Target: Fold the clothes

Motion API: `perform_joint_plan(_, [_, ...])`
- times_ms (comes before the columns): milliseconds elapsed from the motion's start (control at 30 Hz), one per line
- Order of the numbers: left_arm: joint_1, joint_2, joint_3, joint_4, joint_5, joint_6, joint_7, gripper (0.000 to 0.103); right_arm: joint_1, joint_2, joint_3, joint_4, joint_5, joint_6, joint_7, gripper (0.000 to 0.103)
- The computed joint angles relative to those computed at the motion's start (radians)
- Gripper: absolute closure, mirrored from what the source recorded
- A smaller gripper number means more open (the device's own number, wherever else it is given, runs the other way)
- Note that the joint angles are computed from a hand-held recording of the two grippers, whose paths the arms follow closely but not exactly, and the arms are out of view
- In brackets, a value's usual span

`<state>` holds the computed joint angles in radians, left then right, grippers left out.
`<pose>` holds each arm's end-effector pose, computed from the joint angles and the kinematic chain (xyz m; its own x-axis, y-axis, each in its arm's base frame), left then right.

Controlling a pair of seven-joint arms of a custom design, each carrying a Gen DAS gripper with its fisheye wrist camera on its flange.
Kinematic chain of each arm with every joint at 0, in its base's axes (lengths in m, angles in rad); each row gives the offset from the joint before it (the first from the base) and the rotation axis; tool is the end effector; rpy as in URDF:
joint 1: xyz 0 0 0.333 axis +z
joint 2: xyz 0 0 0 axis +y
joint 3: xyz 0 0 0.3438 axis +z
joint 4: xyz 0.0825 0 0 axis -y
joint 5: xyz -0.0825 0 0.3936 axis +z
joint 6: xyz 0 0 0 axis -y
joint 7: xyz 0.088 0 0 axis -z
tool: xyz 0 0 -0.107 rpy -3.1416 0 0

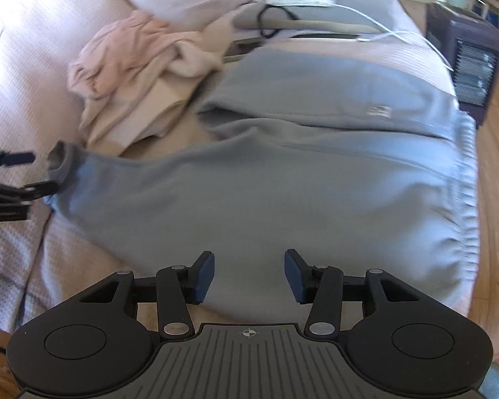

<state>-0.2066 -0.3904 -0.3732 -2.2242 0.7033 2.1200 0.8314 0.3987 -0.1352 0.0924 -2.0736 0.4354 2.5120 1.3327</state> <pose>0.3974 -0.2521 0.5825 0.0326 -0.8820 -0.4702 -0.7897 0.2656 -0.5530 0.4979 0.2653 0.5772 0.4933 -0.8303 -0.2591 -0.7808 -0.2914 -0.5527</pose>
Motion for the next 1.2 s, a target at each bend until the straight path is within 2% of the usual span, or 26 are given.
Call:
perform_joint_plan(67, [0.003, 0.002, 0.02, -0.01, -0.002, 0.02, 0.029, 0.027, 0.002, -0.008, 0.003, -0.008, -0.001, -0.005, 0.008, 0.055])
perform_joint_plan(100, [0.004, 0.003, 0.031, -0.018, -0.014, 0.039, 0.037, 0.033, 0.001, -0.013, 0.004, -0.013, -0.006, -0.009, 0.018, 0.055])
perform_joint_plan(167, [0.006, 0.008, 0.059, -0.033, -0.062, 0.082, 0.053, 0.084, -0.003, -0.02, 0.002, -0.021, -0.016, -0.019, 0.039, 0.055])
perform_joint_plan(200, [0.008, 0.011, 0.074, -0.041, -0.098, 0.108, 0.053, 0.089, -0.007, -0.024, 0.003, -0.027, -0.029, -0.023, 0.059, 0.055])
perform_joint_plan(300, [0.011, -0.006, 0.107, -0.066, -0.201, 0.219, 0.061, 0.092, -0.013, -0.031, -0.001, -0.034, -0.045, -0.024, 0.086, 0.055])
perform_joint_plan(367, [0.003, -0.002, 0.121, -0.057, -0.265, 0.293, 0.106, 0.093, -0.014, -0.038, -0.003, -0.039, -0.048, -0.019, 0.093, 0.055])
perform_joint_plan(433, [-0.02, 0.008, 0.138, -0.047, -0.348, 0.381, 0.171, 0.093, -0.007, -0.04, -0.015, -0.036, 0.004, -0.019, 0.077, 0.055])
perform_joint_plan(500, [-0.05, 0.034, 0.152, -0.025, -0.436, 0.466, 0.254, 0.093, 0.012, -0.042, -0.044, -0.036, 0.154, -0.021, 0.024, 0.055])
perform_joint_plan(600, [-0.073, 0.111, 0.135, 0.034, -0.507, 0.573, 0.348, 0.093, 0.021, -0.049, -0.071, -0.037, 0.367, -0.028, -0.051, 0.055])
perform_joint_plan(667, [-0.084, 0.18, 0.119, 0.09, -0.533, 0.623, 0.399, 0.093, 0.005, -0.064, -0.058, -0.047, 0.357, -0.009, -0.039, 0.05])
perform_joint_plan(800, [-0.126, 0.323, 0.106, 0.228, -0.626, 0.668, 0.536, 0.093, -0.033, -0.127, -0.04, -0.103, 0.219, 0.022, 0.051, 0.048])
perform_joint_plan(967, [-0.163, 0.453, 0.073, 0.379, -0.763, 0.662, 0.751, 0.093, -0.064, -0.208, -0.049, -0.194, 0.12, 0.044, 0.191, 0.048])
perform_joint_plan(1133, [-0.191, 0.574, 0.05, 0.512, -0.764, 0.632, 0.81, 0.093, -0.064, -0.243, -0.073, -0.244, 0.084, 0.059, 0.249, 0.048])
perform_joint_plan(1200, [-0.191, 0.617, 0.034, 0.55, -0.793, 0.627, 0.844, 0.089, -0.057, -0.245, -0.083, -0.249, 0.08, 0.056, 0.25, 0.047])
